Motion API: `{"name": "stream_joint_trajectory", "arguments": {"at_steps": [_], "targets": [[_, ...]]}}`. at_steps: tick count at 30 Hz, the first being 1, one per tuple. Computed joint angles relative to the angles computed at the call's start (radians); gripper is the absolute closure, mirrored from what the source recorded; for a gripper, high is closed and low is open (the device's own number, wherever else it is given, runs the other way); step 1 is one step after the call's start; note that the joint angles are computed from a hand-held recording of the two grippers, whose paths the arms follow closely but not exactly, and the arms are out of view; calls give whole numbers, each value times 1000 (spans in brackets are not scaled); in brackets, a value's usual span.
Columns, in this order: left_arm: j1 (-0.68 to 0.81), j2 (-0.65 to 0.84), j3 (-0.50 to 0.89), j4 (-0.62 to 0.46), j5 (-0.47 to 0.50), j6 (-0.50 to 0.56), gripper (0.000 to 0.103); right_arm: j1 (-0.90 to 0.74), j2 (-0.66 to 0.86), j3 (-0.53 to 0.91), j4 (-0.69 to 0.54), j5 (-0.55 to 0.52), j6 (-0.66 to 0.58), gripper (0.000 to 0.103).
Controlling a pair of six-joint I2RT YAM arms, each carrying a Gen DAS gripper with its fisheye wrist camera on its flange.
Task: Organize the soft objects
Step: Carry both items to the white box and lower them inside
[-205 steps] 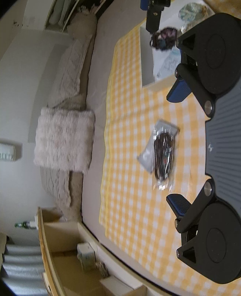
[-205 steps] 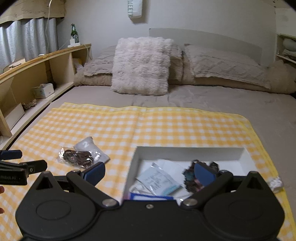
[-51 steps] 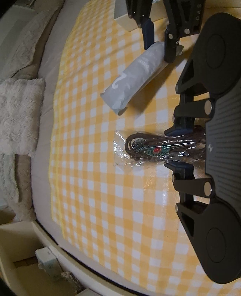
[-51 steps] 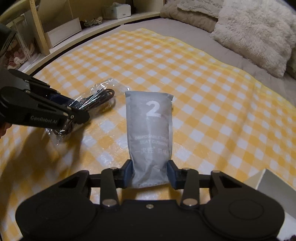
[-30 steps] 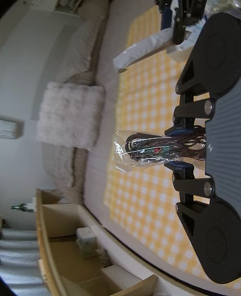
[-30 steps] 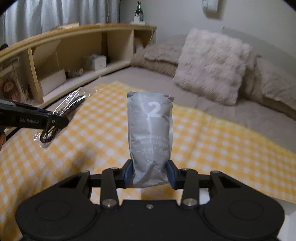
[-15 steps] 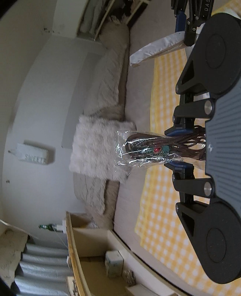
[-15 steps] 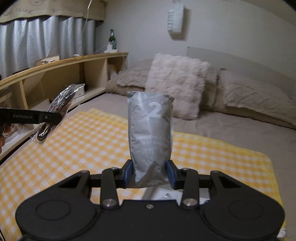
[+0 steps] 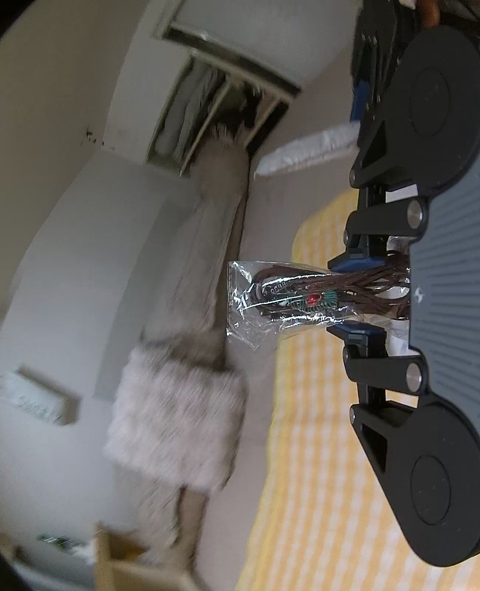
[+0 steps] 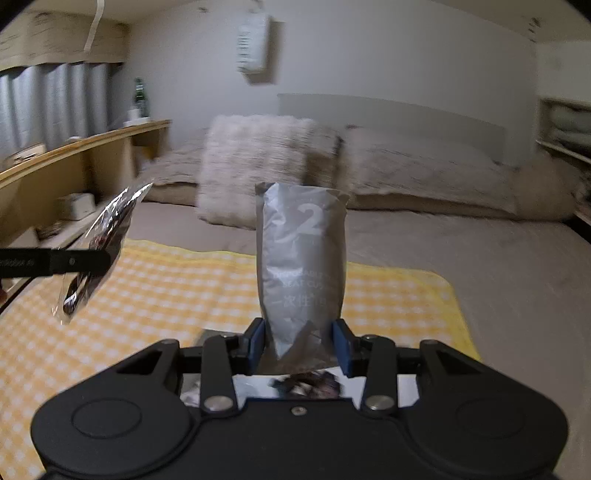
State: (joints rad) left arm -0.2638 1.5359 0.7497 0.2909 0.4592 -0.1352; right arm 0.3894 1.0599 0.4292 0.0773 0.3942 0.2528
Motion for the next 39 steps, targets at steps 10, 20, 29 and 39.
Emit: {"name": "stream_joint_trajectory", "arguments": {"at_steps": [10,20,29,39], "targets": [[-178,296,143,95,91,-161,73,-230,-95,-104,-54,-117,-31,63],[-302,578,309,144,119,-253,73,-453,-93,-177,-12,-250,-119,66],[-326,805,527,-4,110,-240,73,-544,55,-188,73,-348,-146,66],[-307,810,517,0,-114,-299,73,-477,306,-113,153,-359,-145,66]]}}
